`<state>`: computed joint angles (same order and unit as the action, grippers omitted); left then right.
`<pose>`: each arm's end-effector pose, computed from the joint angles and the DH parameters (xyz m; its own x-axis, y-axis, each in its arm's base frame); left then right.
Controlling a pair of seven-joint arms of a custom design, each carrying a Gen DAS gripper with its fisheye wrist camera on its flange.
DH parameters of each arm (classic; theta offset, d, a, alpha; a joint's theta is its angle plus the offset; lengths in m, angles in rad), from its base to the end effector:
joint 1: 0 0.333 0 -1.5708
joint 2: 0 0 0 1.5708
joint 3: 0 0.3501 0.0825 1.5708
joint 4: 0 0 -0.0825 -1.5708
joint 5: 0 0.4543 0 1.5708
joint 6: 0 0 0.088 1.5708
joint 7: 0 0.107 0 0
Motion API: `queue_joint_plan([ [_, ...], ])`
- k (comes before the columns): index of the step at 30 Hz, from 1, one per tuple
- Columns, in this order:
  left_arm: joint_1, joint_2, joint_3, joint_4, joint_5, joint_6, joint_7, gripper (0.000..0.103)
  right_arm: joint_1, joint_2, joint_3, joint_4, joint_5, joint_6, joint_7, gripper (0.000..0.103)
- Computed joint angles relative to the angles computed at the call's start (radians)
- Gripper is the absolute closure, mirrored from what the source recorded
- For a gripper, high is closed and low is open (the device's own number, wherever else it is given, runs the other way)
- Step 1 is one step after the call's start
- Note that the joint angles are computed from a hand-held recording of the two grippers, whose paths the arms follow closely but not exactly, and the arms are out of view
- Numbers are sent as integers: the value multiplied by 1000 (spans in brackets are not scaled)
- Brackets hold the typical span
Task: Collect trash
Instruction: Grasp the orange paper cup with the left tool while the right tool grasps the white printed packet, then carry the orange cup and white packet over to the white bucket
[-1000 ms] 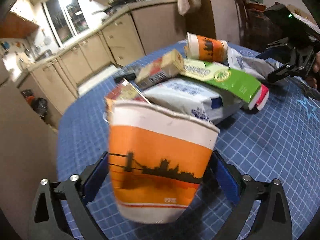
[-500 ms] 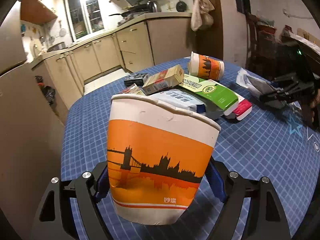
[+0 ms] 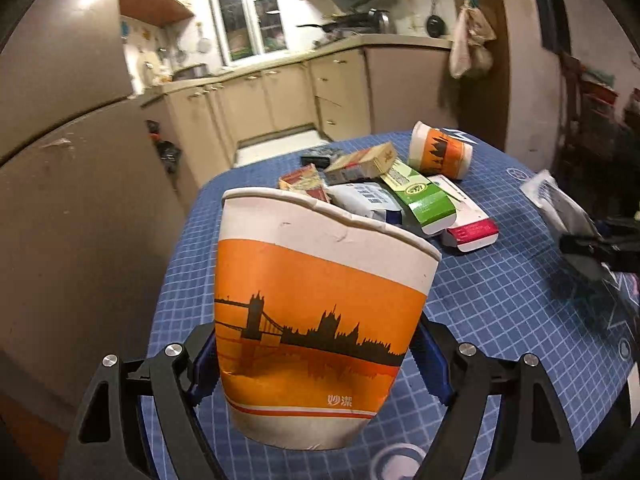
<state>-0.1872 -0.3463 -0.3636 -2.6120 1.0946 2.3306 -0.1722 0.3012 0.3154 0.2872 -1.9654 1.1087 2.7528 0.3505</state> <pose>0.4042 -0.2236 0.3607 0.4706 -0.8635 -0.1816 -0.6210 -0.1778 -0.7634 0.6057 0.3480 0.3394 0.7685 -0.5896 -0.2486 -0.5727 -0.4604 -0.6783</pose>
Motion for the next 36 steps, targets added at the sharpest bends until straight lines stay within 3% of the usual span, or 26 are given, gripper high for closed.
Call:
queue_joint_plan([
  [8,-69,62,-70,91,-28,-237,-109,23,33,-112,-2,-123,174,33,-119,55],
  [14,-133,103,-67,140,-10,-328,-161,23,82,-177,-40,-187,282,53,-214,55],
  [21,-180,155,-50,190,7,-376,-167,23,116,-215,-80,-224,365,63,-276,55],
  [36,-232,216,-24,250,53,-396,-142,23,129,-255,-118,-249,504,100,-372,55],
])
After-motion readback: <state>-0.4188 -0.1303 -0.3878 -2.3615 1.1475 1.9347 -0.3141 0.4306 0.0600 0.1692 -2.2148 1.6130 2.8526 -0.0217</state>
